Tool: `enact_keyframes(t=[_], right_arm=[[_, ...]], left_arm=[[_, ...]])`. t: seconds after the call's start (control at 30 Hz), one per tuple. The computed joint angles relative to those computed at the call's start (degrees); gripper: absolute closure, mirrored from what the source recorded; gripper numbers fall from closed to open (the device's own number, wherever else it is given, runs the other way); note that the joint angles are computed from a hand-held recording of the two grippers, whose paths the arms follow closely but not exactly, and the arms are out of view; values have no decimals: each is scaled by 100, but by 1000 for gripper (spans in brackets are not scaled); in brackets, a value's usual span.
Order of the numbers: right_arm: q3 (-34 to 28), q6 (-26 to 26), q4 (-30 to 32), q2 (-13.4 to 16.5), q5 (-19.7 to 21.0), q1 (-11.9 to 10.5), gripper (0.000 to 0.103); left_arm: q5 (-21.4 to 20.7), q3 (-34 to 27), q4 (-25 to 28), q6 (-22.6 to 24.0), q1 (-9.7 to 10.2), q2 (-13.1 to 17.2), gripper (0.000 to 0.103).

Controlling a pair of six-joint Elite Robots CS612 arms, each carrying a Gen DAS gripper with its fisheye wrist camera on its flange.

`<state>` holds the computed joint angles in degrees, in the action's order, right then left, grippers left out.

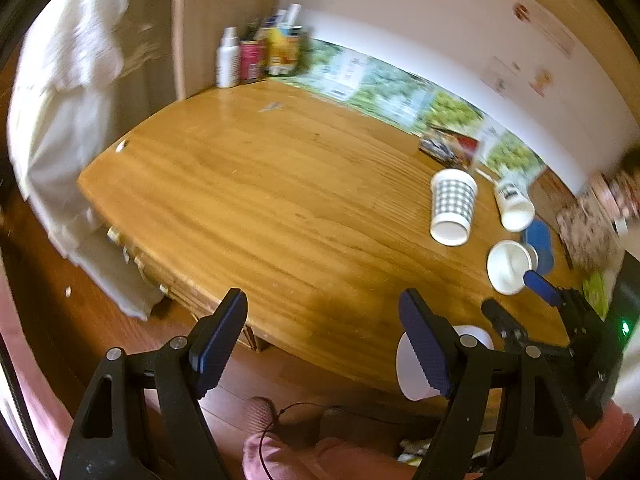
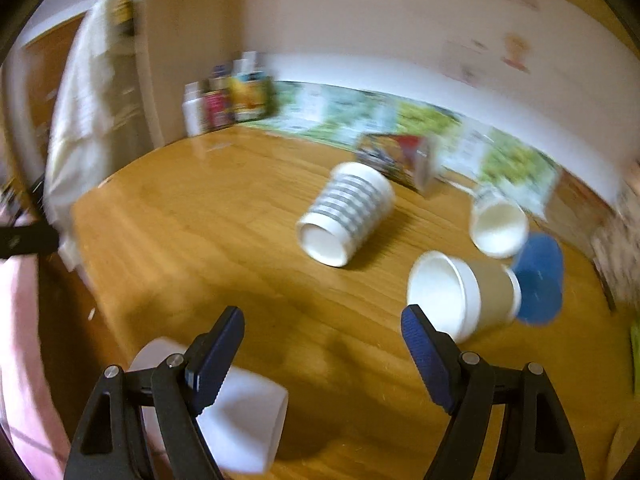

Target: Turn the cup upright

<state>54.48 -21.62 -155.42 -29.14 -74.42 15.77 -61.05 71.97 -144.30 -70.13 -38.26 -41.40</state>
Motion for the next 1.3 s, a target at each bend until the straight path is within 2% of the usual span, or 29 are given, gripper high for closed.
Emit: enact_keyframes(t=[0.07, 0.13, 0.27, 0.33, 0.47, 0.73, 0.97, 1.13, 1.3], right_arm=[[-16, -670, 155, -32, 313, -37, 22], [-44, -1126, 345, -51, 554, -58, 22], [-131, -2399, 997, -97, 1147, -119, 22], [-209, -2983, 1410, -103, 1318, -129, 22], [-361, -3969, 2213, -107, 1455, -114, 22], [-577, -5509, 3199, -57, 1257, -8, 22], [-793, -6350, 3665, 40, 942, 91, 22], [-898, -6612, 3746, 115, 561, 159, 22], [-1002, -6599, 3849, 182, 362, 205, 22]], left_arm=[[135, 0, 138, -358, -53, -3, 22], [242, -15, 277, -670, -98, -1, 22], [401, -35, 502, -1168, -178, 3, 22], [465, -32, 638, -1399, -215, -7, 22], [562, -22, 794, -1790, -268, -16, 22], [678, -4, 1213, -2479, -340, -45, 22], [690, -12, 1568, -2935, -351, -87, 22], [692, -38, 1768, -3095, -349, -115, 22], [658, -100, 1951, -3143, -331, -122, 22]])
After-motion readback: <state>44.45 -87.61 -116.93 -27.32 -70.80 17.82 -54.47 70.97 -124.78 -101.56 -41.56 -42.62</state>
